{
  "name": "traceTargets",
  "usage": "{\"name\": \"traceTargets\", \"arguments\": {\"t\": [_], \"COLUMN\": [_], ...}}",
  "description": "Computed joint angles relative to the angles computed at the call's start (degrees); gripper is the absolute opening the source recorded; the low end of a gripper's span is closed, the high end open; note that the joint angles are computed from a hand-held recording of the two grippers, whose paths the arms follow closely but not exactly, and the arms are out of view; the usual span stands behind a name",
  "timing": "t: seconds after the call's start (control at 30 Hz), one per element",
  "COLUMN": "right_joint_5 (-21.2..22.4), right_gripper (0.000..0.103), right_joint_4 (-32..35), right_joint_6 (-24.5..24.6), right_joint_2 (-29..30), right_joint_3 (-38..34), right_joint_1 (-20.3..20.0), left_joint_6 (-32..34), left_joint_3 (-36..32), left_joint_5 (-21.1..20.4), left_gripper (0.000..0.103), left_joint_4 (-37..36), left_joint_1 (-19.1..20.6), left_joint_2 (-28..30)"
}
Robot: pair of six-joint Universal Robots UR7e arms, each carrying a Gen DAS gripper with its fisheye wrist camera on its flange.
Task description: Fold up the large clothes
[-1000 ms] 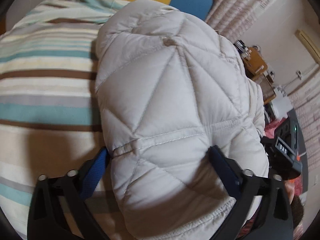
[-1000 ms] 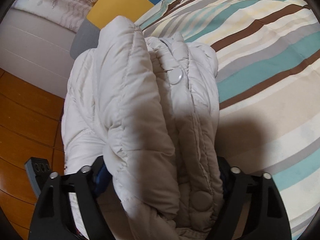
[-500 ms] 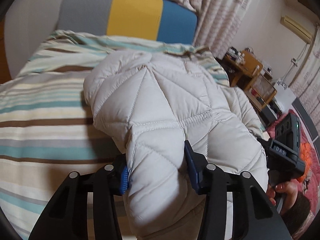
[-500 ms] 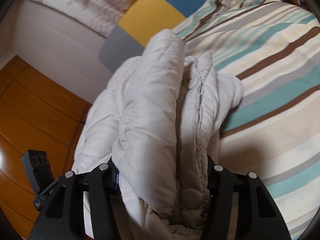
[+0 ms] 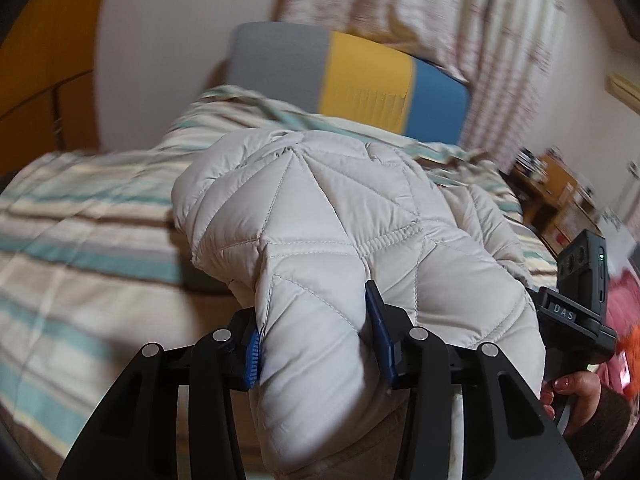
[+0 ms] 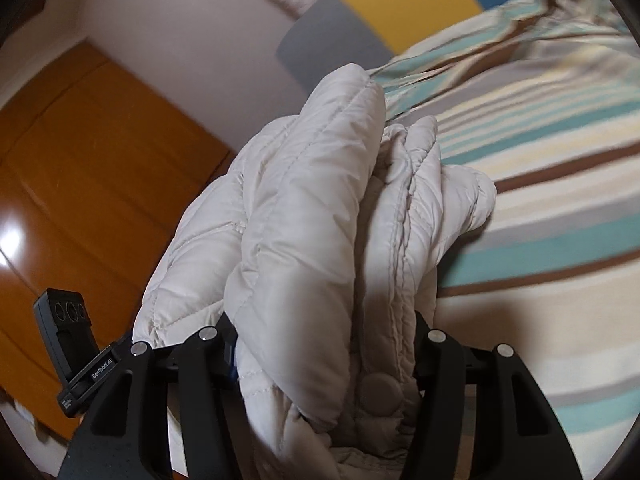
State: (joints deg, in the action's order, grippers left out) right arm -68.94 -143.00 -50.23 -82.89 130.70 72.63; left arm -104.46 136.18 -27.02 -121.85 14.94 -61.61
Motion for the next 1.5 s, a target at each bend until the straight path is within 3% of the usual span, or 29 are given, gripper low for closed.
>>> {"name": "traceTargets", "arguments": {"t": [0.13, 0.23, 0.33, 0.5, 0.67, 0.73, 0.8, 0.9, 1.0, 1.1, 1.17, 1.27, 1.33, 1.43, 1.5], "right_joint_5": [-2.86, -5.56, -8.33, -13.44, -16.32, -16.95, -17.74, -17.53, -14.03, -9.87, -10.31, -17.08, -25.05, -34.30, -39.95], "right_gripper": [0.057, 0.065, 0.073, 0.077, 0.077, 0.077, 0.078, 0.080, 0.083, 0.088, 0.090, 0.090, 0.090, 0.092, 0.092], "right_joint_4": [-5.34, -12.02, -18.22, -27.12, -40.94, -44.43, -43.69, -36.24, -28.76, -28.77, -30.74, -38.26, -42.71, -48.97, -50.92], "right_joint_6": [-0.39, -0.30, 0.04, 0.68, -4.68, -3.86, -3.26, -1.39, 1.84, 2.88, 4.34, 6.10, 7.90, 7.73, 7.47], "right_joint_2": [3.17, 5.05, 4.96, 2.36, 1.76, 3.68, 3.41, 0.07, -4.13, -7.48, -6.18, -0.91, 4.80, 12.02, 16.65], "right_joint_3": [1.96, 4.09, 6.59, 11.23, 18.45, 18.81, 18.55, 16.64, 14.19, 13.32, 11.20, 8.48, 5.84, 3.98, 2.44], "right_joint_1": [4.61, 6.92, 7.64, 7.21, 4.92, 5.40, 5.72, 6.38, 6.65, 7.40, 10.28, 16.14, 20.81, 23.50, 23.78], "left_joint_6": [-13.28, -17.70, -20.73, -20.94, -17.36, -17.15, -17.13, -18.06, -21.62, -24.28, -25.47, -22.65, -18.40, -12.66, -7.45], "left_joint_3": [2.72, 5.36, 5.25, 0.95, 0.26, 0.08, 0.66, 1.07, -1.45, -2.11, -4.25, -9.28, -12.57, -17.42, -18.13], "left_joint_5": [-3.15, -5.03, -6.76, -9.24, -10.00, -8.98, -9.00, -10.53, -12.40, -10.49, -8.23, -4.57, -2.83, -1.96, -0.97], "left_gripper": [0.045, 0.051, 0.064, 0.069, 0.070, 0.070, 0.070, 0.071, 0.087, 0.088, 0.091, 0.091, 0.091, 0.091, 0.093], "left_joint_4": [13.76, 14.83, 17.52, 26.26, 26.98, 26.74, 24.84, 23.62, 29.64, 32.98, 36.92, 41.81, 43.30, 46.34, 44.42], "left_joint_1": [-1.89, -2.68, -3.10, -4.51, -4.01, -2.70, -2.20, -3.07, -4.37, -5.62, -4.37, 0.60, 4.10, 9.16, 11.73], "left_joint_2": [-5.75, -7.77, -6.41, -0.65, 2.39, 2.69, 1.80, -0.15, -1.23, -3.63, -4.70, -4.41, -3.03, 0.55, 2.18]}}
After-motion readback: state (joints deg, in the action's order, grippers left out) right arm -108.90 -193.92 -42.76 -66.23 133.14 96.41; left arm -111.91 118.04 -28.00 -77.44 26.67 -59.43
